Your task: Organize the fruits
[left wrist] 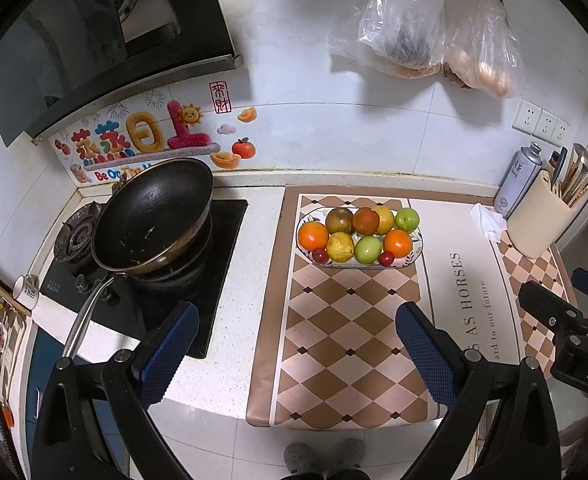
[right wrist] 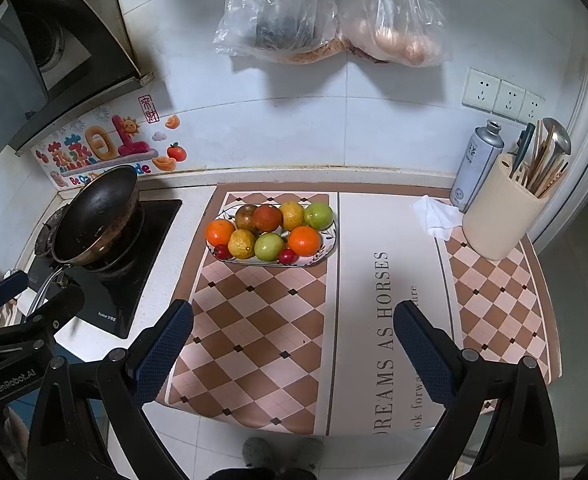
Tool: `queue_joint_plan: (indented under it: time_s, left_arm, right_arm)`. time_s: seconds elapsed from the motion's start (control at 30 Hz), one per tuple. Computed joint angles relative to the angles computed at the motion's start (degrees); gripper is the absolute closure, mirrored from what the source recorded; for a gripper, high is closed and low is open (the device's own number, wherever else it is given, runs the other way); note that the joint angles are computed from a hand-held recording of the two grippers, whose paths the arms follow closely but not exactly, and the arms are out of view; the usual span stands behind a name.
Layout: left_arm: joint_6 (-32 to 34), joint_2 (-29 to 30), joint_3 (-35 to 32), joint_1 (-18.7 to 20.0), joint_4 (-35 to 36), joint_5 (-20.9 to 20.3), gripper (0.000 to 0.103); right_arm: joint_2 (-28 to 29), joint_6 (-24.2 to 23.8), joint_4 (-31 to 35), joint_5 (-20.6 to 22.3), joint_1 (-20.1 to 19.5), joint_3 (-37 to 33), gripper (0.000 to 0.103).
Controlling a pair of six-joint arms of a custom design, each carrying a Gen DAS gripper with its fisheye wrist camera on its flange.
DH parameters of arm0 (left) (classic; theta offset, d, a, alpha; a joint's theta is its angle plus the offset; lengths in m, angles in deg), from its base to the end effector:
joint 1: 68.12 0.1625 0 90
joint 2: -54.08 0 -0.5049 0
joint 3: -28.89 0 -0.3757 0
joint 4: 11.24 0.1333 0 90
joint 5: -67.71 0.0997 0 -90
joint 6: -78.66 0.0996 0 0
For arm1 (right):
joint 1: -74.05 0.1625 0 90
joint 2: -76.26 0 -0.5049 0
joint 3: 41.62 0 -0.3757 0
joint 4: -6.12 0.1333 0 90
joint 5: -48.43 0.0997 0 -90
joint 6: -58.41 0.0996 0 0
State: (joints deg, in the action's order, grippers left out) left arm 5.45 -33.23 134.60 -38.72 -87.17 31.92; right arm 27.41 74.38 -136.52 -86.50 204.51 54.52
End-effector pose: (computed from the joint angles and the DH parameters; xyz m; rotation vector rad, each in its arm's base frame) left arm -0.2722 -0.3991 0.4456 0.0828 2.1839 -0.7708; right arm 0.4975 -0.4864 0.2057 0.4697 -2.3857 0.5753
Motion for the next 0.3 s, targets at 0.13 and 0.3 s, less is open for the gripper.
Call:
queue_joint_plan:
  time_s: [0.13, 0.3]
  left_arm:
    - [0.0, 0.0, 0.0, 0.0, 0.1, 0.1, 0.002]
    - [-0.4, -0.1, 0.0, -0.3, 0.5, 0.5, 0.002]
  right_arm:
    - [-0.1, 0.3, 0.2, 0.0, 0.0, 0.0, 0.001]
    - [0.1, 0.2, 0.2, -0.2, 0.2, -0.1, 0.001]
